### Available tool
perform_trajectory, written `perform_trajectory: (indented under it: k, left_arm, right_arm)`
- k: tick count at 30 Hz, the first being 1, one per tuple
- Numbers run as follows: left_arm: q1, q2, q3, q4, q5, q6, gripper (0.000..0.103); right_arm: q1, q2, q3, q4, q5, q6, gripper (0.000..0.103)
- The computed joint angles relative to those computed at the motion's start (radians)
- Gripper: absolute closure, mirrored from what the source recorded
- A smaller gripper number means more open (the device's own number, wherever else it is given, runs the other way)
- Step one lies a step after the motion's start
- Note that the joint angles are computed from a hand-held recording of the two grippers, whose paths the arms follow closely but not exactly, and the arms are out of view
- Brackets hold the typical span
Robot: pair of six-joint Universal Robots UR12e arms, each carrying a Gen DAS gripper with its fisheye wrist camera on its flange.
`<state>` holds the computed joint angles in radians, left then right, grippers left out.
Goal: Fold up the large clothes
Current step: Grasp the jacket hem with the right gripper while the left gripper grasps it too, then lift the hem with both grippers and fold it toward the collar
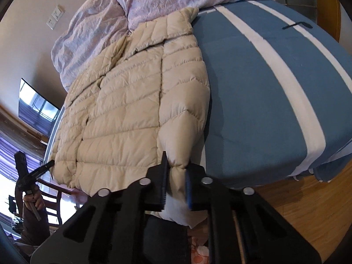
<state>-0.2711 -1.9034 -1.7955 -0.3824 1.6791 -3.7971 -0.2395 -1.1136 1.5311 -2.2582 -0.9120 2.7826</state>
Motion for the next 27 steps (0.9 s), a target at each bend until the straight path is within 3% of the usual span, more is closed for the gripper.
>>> perform_trajectory:
  k: [8, 14, 20, 27]
  left_arm:
    - [-0.005, 0.013, 0.020, 0.001, 0.049, 0.024, 0.096]
    - [-0.013, 0.007, 0.078, -0.004, 0.143, 0.059, 0.096]
    - [-0.010, -0.036, 0.186, -0.047, 0.244, 0.092, 0.096]
    - [0.013, -0.110, 0.327, -0.103, 0.300, 0.118, 0.096]
  right_arm:
    - [0.004, -0.001, -0.023, -0.112, 0.023, 0.064, 0.094]
    - [0.028, 0.024, -0.080, -0.203, 0.006, 0.109, 0.095]
    - [0.066, 0.089, -0.195, -0.260, -0.053, 0.150, 0.095]
    - [0.110, 0.191, -0.356, -0.277, -0.134, 0.239, 0.095]
